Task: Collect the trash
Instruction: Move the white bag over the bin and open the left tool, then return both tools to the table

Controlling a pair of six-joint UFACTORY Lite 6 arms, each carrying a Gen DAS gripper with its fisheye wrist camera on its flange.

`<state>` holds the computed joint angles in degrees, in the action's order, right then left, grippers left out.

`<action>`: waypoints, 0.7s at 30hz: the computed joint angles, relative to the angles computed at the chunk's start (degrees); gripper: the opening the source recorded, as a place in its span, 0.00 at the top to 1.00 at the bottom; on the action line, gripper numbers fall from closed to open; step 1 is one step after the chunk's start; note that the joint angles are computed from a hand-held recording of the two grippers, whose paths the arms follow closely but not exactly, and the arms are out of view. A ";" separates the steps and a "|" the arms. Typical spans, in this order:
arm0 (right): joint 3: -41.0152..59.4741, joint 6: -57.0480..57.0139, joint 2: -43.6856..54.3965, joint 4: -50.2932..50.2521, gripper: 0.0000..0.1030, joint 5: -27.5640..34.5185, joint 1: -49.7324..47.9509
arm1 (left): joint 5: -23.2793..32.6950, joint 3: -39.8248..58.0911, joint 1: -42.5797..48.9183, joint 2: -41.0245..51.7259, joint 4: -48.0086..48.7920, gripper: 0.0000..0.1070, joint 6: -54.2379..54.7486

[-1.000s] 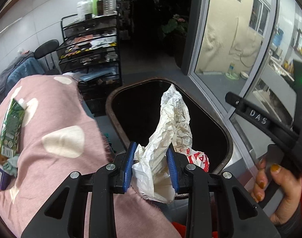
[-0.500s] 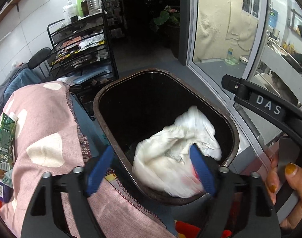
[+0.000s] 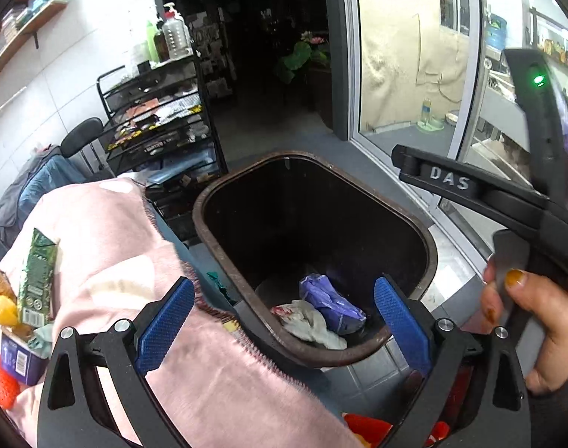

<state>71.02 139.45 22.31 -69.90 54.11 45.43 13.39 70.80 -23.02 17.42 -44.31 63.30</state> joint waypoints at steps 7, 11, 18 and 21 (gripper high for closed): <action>3.27 -1.40 2.21 -2.90 0.09 -1.77 1.29 | 2.16 -8.19 6.25 -10.07 -16.87 0.10 18.38; 8.62 -4.46 5.47 -3.90 0.09 -2.85 2.78 | 3.92 -11.55 11.50 -14.96 -25.78 0.10 27.27; 24.48 -13.91 14.33 -4.25 0.06 -3.90 6.48 | 4.16 -16.67 20.37 -21.68 -38.10 0.10 41.39; 33.98 -20.13 19.77 -3.15 0.05 -5.63 7.53 | 5.03 -17.65 24.78 -22.55 -41.06 0.10 44.91</action>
